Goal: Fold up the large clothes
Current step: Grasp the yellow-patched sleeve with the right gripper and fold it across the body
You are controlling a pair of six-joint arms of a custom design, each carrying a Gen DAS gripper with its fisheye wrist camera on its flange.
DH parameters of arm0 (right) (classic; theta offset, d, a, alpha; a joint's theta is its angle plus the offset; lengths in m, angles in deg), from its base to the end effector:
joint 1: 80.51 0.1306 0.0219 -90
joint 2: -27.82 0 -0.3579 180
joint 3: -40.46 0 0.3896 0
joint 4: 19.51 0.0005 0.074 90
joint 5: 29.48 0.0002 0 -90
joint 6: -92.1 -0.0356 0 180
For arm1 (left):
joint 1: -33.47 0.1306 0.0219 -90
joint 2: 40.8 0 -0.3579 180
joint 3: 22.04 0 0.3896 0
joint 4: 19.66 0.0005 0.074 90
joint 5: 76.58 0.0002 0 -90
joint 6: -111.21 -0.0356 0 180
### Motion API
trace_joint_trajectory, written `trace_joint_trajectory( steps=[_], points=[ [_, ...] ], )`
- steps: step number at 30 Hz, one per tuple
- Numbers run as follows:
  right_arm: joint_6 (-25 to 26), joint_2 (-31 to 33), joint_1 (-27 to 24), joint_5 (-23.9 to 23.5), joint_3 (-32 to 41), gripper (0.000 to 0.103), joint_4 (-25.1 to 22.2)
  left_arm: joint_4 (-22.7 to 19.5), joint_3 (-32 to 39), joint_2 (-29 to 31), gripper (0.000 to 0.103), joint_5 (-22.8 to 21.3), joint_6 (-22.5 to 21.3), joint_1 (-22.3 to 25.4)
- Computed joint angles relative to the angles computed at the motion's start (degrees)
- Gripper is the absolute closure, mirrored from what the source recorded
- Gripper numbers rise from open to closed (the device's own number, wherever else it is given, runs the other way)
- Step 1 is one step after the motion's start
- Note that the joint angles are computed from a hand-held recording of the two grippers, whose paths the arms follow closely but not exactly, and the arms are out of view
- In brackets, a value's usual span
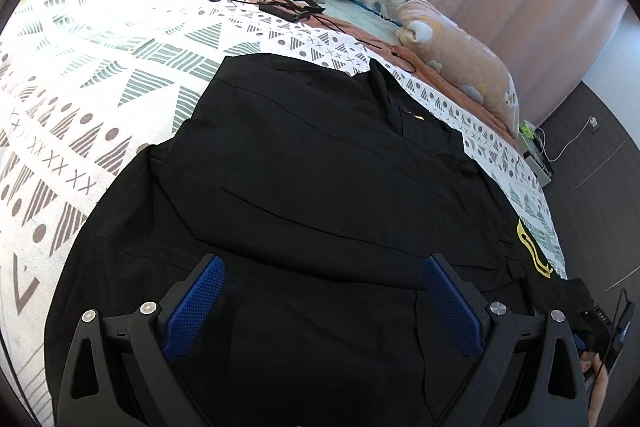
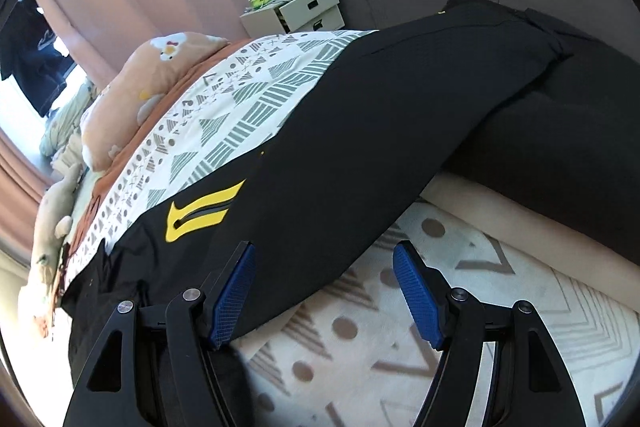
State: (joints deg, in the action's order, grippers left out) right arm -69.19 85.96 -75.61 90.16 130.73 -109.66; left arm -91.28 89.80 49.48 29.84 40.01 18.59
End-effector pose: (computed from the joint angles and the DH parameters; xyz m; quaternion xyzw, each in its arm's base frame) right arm 0.2191 0.0006 0.5527 0.5678 0.7391 -0.0292 0.3613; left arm 0.4373 -0.1271 0.5486 0.0169 0.9314 -0.2264 0.2847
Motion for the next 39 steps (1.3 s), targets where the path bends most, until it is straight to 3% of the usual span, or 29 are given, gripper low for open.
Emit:
trace_joint_trajectory(
  steps=[2,4,8,13,17,21,30,39],
  points=[
    [2.33,-1.44,-1.21,1.82,-2.26,0.048,3.61,0.5,-0.52,-0.28,0.004,0.63,0.77,0.32],
    [4.58,-1.59,-2.34,4.58,-3.37,0.099,5.23,1.06,-1.1,-0.62,0.004,1.51,1.83,0.71],
    [7.18,-5.16,-3.69,3.93,-6.38,0.1,14.04,1.53,-1.66,-1.15,0.004,2.02,2.72,1.23],
    [11.3,-3.67,5.74,11.93,-1.05,0.1,19.44,1.76,-1.37,-1.46,0.004,2.24,3.66,1.85],
    [14.05,0.45,14.55,19.61,4.96,0.1,20.39,2.79,-1.53,-2.06,0.004,4.1,4.69,2.66],
    [15.64,5.15,21.45,23.08,10.49,0.1,22.8,3.28,-1.4,-2.47,0.005,5.39,4.89,3.33],
    [15.95,13.32,26.14,18.92,15.42,0.1,28.46,3.57,-1.39,-3.17,0.007,7.74,7.14,6.1],
    [16.84,22.08,27.31,8.68,17.1,0.1,31.83,3.67,-0.61,-2.47,0.007,11.32,9.39,9.52]
  ],
)
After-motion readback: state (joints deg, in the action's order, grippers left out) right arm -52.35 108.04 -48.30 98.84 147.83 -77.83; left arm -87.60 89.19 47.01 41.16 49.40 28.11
